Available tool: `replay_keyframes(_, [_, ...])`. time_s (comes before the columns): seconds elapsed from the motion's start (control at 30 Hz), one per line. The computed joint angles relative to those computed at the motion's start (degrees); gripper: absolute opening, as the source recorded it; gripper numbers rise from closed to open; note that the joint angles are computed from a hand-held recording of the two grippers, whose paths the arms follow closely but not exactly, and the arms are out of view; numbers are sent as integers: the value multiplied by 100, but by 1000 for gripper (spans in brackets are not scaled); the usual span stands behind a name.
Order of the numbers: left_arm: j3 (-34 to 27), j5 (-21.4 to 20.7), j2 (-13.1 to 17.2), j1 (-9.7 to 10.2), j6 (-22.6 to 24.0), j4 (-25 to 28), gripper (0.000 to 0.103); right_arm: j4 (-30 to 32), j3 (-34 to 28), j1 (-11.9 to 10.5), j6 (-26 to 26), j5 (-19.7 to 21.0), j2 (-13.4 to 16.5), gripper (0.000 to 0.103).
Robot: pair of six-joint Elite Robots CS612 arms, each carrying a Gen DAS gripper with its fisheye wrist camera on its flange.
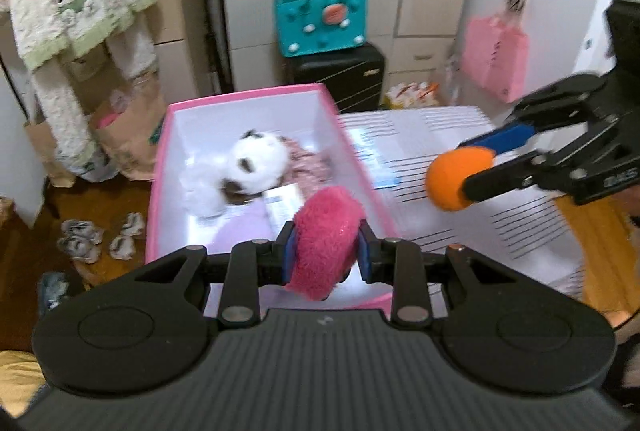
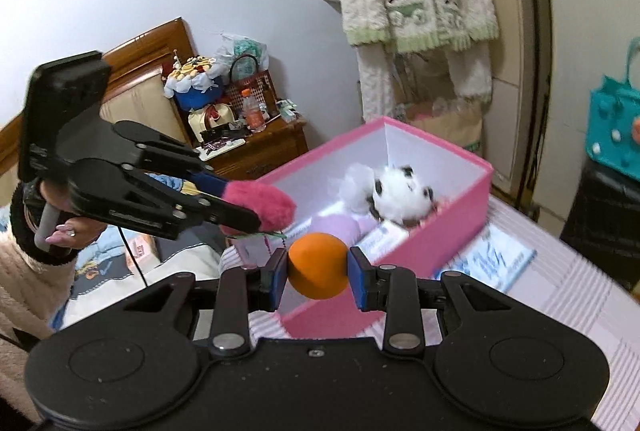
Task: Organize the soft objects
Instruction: 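Lift and carry the pink puff and orange sponge over the pink box with both grippers, then open both grippers to drop the puff and sponge into the box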
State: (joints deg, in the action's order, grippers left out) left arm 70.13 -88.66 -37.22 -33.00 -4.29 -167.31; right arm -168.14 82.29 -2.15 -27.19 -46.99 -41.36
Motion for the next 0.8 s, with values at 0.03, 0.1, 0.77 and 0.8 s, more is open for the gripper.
replay_keyframes(0.03, [-75, 63, 37, 24, 20, 113, 29, -25, -69, 40, -32, -46, 39, 38])
replay_keyframes(0.1, [-200, 169, 105, 70, 53, 297, 29, -88, -199, 111, -98, -148, 120, 38])
replay_keyframes(0.77, [-654, 791, 502, 109, 597, 972, 51, 1042, -1193, 582, -1078, -1413, 654, 44])
replay_keyframes(0.8, [-634, 777, 491, 110, 574, 937, 55, 989, -1202, 596, -1065, -1479, 665, 47])
